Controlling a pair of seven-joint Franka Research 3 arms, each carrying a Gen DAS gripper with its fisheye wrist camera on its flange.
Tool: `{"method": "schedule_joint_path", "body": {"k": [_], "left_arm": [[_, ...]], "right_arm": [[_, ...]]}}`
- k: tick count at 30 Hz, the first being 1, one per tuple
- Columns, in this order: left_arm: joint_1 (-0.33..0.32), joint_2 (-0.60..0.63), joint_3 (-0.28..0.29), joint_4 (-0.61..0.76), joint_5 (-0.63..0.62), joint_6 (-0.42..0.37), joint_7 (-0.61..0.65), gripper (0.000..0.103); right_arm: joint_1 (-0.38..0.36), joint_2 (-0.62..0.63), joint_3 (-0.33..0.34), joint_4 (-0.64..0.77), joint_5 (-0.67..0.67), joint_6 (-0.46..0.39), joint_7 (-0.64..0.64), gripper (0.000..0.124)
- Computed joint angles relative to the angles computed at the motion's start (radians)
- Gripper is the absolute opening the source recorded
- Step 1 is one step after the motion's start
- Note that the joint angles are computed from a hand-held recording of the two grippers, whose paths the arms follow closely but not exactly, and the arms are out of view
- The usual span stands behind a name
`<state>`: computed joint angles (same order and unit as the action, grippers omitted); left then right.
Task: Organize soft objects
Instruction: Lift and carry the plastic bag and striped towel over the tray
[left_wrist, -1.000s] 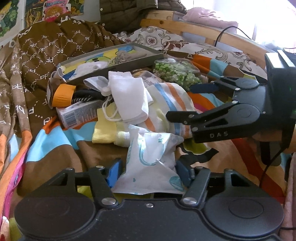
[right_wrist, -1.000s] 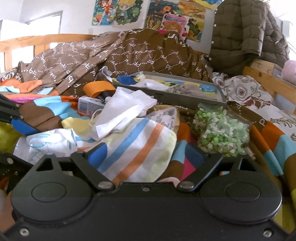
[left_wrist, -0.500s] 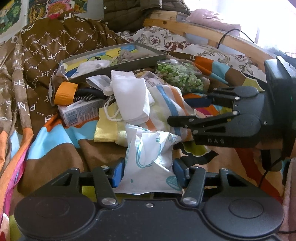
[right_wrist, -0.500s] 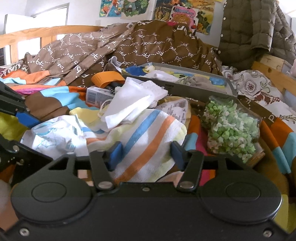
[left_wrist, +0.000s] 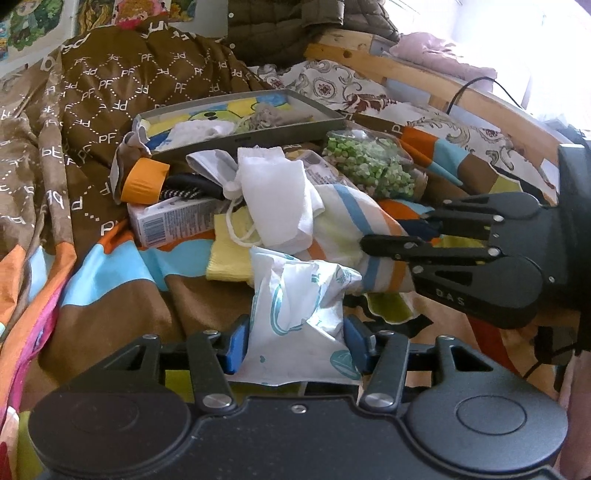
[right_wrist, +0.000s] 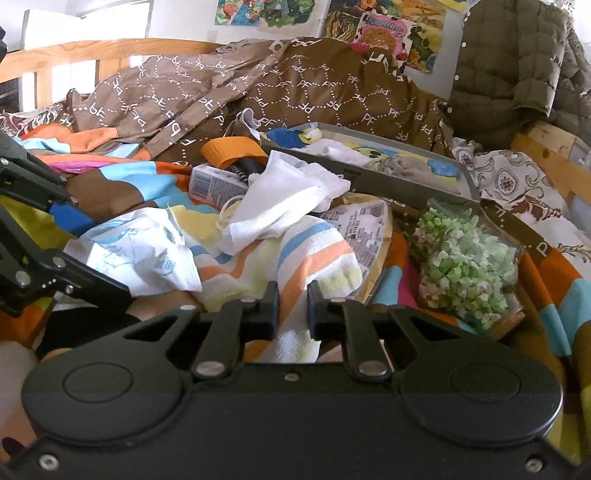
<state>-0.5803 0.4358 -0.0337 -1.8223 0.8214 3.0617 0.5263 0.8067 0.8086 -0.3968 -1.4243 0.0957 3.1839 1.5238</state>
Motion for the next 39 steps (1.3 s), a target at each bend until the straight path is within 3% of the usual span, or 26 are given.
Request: {"method": "schedule_joint_path", "body": {"k": [6, 11, 14, 18, 26, 34, 39], "left_arm": [[-0.055, -0.004, 0.068, 0.009, 0.069, 0.023, -0.112, 0.056], [-0.084, -0.005, 0.106, 0.030, 0.151, 0.038, -0.204, 0.056], [-0.094, -0.003, 0.120, 0.048, 0.204, 0.041, -0.264, 0.056], [-0.083, 0.002, 0.111, 0.069, 0.258, 0.044, -0.312, 0.056], [-0.054, 0.012, 0.093, 0.110, 0.295, 0.051, -0.359, 0.056], [-0.037, 0.017, 0.086, 0.144, 0.340, 0.051, -0.383, 0.056], [-0.023, 0.024, 0.084, 0.158, 0.345, 0.059, -0.378, 0.056]], "right_arm": [[0.112, -0.040, -0.128, -0.103, 0.032, 0.043, 0.033, 0.007], [0.284, -0.030, -0.332, -0.201, 0.141, 0.120, 0.043, 0.007], [0.360, 0.000, -0.429, -0.227, 0.228, 0.151, 0.043, 0.007], [0.415, 0.035, -0.504, -0.246, 0.335, 0.184, 0.030, 0.007], [0.455, 0.059, -0.541, -0.276, 0.498, 0.282, -0.029, 0.007], [0.472, 0.038, -0.529, -0.338, 0.643, 0.439, -0.100, 0.007], [0.448, -0.002, -0.489, -0.372, 0.659, 0.525, -0.153, 0.007]]}}
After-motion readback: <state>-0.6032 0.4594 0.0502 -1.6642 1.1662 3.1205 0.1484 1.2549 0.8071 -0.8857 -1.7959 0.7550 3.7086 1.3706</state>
